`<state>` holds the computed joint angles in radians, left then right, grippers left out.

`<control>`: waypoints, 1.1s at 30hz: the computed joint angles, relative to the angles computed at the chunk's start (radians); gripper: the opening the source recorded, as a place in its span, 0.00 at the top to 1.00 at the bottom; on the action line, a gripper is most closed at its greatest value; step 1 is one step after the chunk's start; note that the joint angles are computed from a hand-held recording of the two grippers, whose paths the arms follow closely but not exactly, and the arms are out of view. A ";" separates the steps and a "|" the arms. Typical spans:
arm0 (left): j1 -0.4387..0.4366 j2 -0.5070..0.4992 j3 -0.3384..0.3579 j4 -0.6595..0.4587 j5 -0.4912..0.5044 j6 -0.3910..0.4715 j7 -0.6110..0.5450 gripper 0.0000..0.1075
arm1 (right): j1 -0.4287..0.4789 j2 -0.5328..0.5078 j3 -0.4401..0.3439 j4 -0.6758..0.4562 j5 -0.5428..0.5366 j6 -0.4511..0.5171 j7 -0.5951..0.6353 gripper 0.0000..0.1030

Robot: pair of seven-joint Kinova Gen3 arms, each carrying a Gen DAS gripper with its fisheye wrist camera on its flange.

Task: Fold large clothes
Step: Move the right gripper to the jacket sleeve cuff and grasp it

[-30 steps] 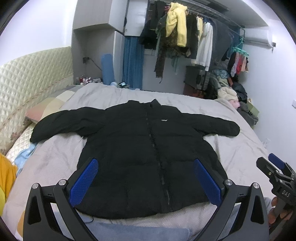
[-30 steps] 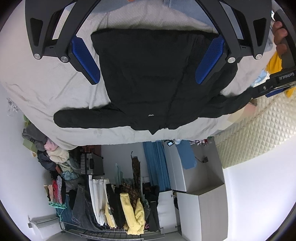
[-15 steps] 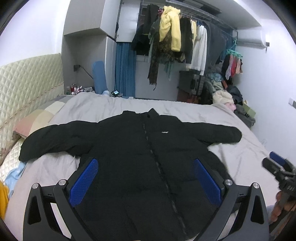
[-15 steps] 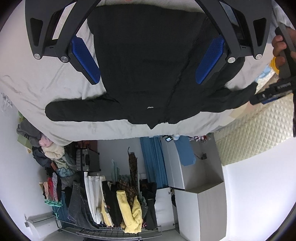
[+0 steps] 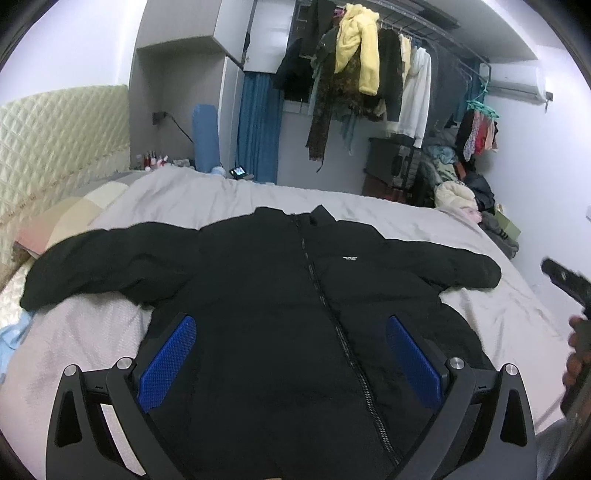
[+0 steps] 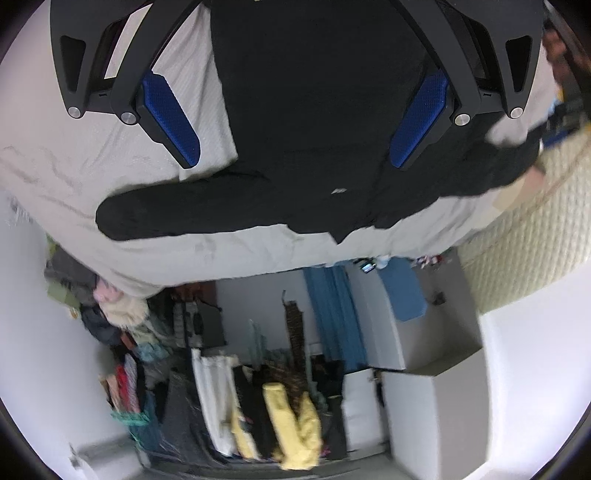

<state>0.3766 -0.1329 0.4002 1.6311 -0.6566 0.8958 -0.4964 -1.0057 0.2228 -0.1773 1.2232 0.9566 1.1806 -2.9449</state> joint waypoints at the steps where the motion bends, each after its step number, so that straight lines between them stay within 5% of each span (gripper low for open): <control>1: -0.002 0.003 -0.002 0.007 0.000 -0.007 0.004 0.04 | 0.020 -0.009 0.006 0.014 -0.015 -0.023 -0.005 0.00; 5: -0.002 0.027 0.003 0.026 -0.043 0.000 0.046 0.04 | 0.123 -0.010 0.032 0.041 -0.067 -0.094 -0.014 0.00; 9: 0.019 0.053 -0.037 0.039 -0.029 -0.033 0.047 0.04 | 0.109 0.054 0.080 0.041 0.001 -0.055 0.043 0.00; 16: 0.065 0.094 -0.069 0.053 -0.067 -0.039 0.099 0.04 | 0.211 0.075 0.112 0.121 -0.051 -0.191 0.089 0.00; 24: 0.091 0.105 -0.077 0.085 -0.118 -0.068 0.181 0.04 | 0.320 0.043 0.158 0.231 -0.123 -0.304 -0.015 0.00; 28: 0.118 0.120 -0.079 0.102 -0.156 -0.141 0.222 0.04 | 0.415 0.020 0.158 0.312 -0.196 -0.383 -0.068 0.13; 33: 0.162 0.147 -0.080 0.105 -0.272 -0.129 0.332 0.04 | 0.491 -0.001 0.185 0.406 -0.210 -0.517 -0.151 0.15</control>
<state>0.5388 0.0142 0.3199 1.7358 -0.9283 0.7673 -0.1648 -0.5144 0.2216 0.0073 1.6291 0.7464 0.6640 -3.0962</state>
